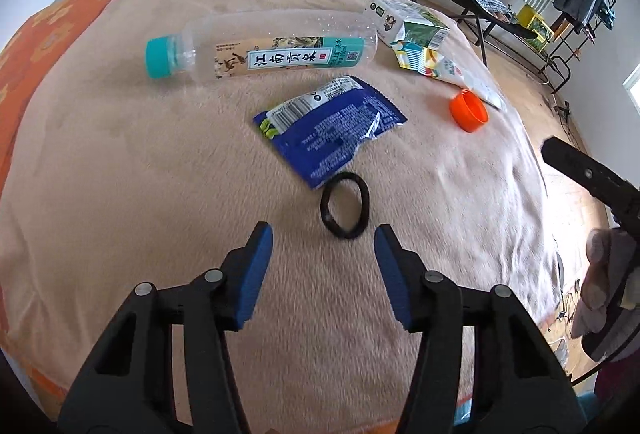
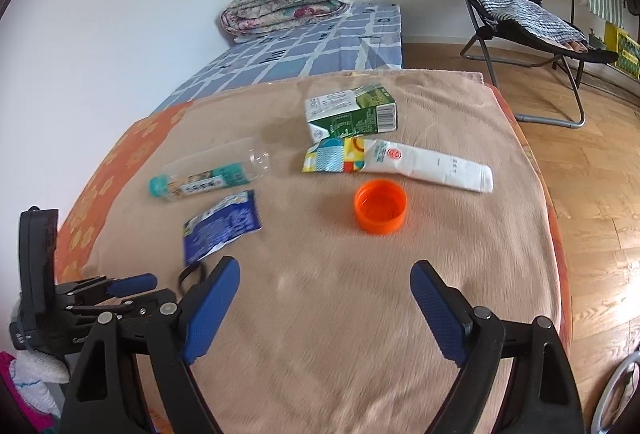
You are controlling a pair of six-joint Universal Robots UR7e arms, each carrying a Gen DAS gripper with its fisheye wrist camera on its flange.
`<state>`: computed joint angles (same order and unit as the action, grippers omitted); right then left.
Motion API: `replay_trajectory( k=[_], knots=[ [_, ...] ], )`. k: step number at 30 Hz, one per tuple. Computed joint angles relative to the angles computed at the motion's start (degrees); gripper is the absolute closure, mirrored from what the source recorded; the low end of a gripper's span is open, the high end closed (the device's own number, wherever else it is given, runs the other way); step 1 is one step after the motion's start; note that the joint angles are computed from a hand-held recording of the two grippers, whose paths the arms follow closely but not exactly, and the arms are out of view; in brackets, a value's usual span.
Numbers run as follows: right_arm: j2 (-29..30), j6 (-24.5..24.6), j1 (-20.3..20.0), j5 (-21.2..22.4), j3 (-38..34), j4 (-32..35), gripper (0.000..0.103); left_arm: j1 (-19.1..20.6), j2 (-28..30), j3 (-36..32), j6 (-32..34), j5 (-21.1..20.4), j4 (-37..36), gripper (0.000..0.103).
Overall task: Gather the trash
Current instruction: 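Reach the left tool to the black hair tie while the right tool reaches the orange cap, then grasp the black hair tie with the left tool while the right tool grasps the orange cap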
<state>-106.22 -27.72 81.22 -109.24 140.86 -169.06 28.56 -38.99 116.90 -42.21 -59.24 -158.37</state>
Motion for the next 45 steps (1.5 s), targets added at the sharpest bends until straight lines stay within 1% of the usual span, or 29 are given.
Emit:
replay_trajectory(
  k=[1,2,3,4,8,13,15,19,21,25,27,29,31,34,38,39,40,43,45],
  knots=[
    [1.42,-0.68,-0.43,-0.04,-0.36,-1.32,0.015,0.28,0.31,-0.28,0.3,-0.13,-0.22,0.052],
    [2.49,-1.01,-0.65,-0.28,-0.7,-2.13,0.017,0.61,0.73,-0.63,0.74,-0.38,-0.44,0.056],
    [3.33,-1.14,-0.88,-0.48,-1.03,-2.6,0.02,0.88,1.1,-0.98,1.08,-0.64,-0.4,0.058],
    [4.6,-1.27,-1.3,-0.54,-1.56,-3.21,0.022,1.08,1.44,-1.26,1.33,-0.73,-0.34,0.059],
    [8.88,-2.27,-1.53,-2.45,-3.05,-6.84,0.024,1.3,2.38,-1.59,1.95,-0.16,-0.95,0.061],
    [12.45,-3.33,-2.1,-3.34,-4.6,-9.65,0.029,1.59,2.8,-1.59,2.73,0.13,-2.67,0.066],
    [13.4,-3.31,-2.37,-3.32,-5.1,-10.02,0.029,1.53,3.03,-1.63,3.05,0.71,-2.78,0.072],
    [15.87,-3.96,-2.24,-4.67,-5.97,-12.11,0.03,1.26,3.41,-1.54,4.22,1.43,-3.19,0.075],
    [16.92,-4.22,-2.21,-5.36,-6.39,-13.27,0.03,1.17,3.69,-1.63,4.86,1.56,-3.4,0.086],
    [18.04,-3.9,-2.53,-5.73,-7.12,-14.21,0.031,1.27,3.94,-1.27,5.74,0.97,-5.29,0.09],
    [18.57,-3.8,-2.72,-6.1,-7.44,-14.51,0.032,1.24,3.86,-1.11,5.74,0.92,-5.54,0.091],
    [19.03,-3.8,-2.98,-6.41,-7.66,-14.87,0.035,1.26,3.82,-1.08,5.52,0.75,-5.74,0.091],
    [19.39,-3.59,-3.31,-6.73,-7.99,-14.53,0.043,1.29,3.74,-1.08,5.31,0.65,-5.85,0.092],
    [19.99,-3.33,-3.69,-7.25,-8.41,-14.44,0.045,1.29,3.72,-1.08,4.98,0.55,-6.01,0.092],
    [20.33,-3.74,-4.08,-6.63,-8.51,-14.81,0.046,1.2,3.86,-1.06,5.28,0.56,-6.15,0.092],
    [20.5,-3.91,-4.03,-6.68,-8.59,-14.74,0.053,1.17,3.88,-1.02,5.24,0.55,-6.22,0.092],
    [20.56,-3.91,-3.99,-6.76,-8.67,-14.54,0.055,1.16,3.87,-1.01,5.27,0.56,-6.28,0.092],
    [20.7,-4.2,-3.64,-7.26,-8.46,-15.07,0.056,1.1,3.89,-0.99,5.27,0.58,-6.42,0.094],
    [19.94,-4.0,-3.52,-6.77,-8.13,-14.46,0.056,1.01,3.75,-0.85,5.25,0.56,-6.71,0.095]
  ],
)
